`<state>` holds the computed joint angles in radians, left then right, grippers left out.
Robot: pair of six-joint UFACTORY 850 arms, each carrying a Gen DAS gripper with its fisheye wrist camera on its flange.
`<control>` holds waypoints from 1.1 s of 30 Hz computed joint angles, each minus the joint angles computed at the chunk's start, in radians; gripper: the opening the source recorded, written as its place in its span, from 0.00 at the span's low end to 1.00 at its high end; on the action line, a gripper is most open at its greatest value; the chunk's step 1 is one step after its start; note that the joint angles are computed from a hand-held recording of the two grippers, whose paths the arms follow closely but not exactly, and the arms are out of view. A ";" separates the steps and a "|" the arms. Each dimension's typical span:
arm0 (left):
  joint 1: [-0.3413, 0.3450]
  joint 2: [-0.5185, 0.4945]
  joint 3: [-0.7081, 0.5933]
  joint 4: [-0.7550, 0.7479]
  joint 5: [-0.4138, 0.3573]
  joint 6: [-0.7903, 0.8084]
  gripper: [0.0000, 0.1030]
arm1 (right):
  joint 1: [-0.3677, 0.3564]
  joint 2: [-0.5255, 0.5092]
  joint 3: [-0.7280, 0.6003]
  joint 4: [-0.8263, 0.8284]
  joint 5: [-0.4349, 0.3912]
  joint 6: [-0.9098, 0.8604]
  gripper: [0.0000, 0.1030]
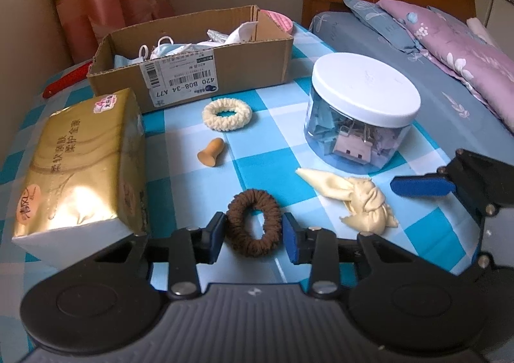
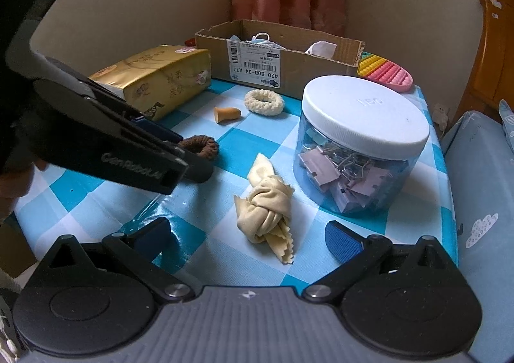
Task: Organize soft objects
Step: 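Grasp the brown hair tie with the left tool while the right tool grasps the beige cloth, then carry the beige cloth into the box and open the right tool while the left tool holds the hair tie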
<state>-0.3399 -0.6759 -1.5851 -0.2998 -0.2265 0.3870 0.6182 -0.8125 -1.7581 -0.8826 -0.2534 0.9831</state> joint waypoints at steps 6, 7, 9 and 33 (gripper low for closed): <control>0.011 0.035 0.030 -0.097 0.000 0.100 0.36 | -0.001 -0.009 -0.027 0.053 -0.006 -0.050 0.80; 0.012 0.038 0.031 -0.109 -0.002 0.114 0.36 | 0.000 -0.014 -0.037 0.060 -0.020 -0.054 0.80; 0.014 0.044 0.035 -0.140 -0.009 0.145 0.36 | 0.001 -0.022 -0.055 0.066 -0.044 -0.046 0.70; 0.037 0.129 0.083 -0.207 -0.108 0.304 0.36 | 0.014 0.063 -0.036 0.174 -0.083 -0.167 0.32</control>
<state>-0.3027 -0.5474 -1.5018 -0.5069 -0.3345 0.6907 0.6319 -0.7494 -1.7941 -0.7083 -0.3367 0.8156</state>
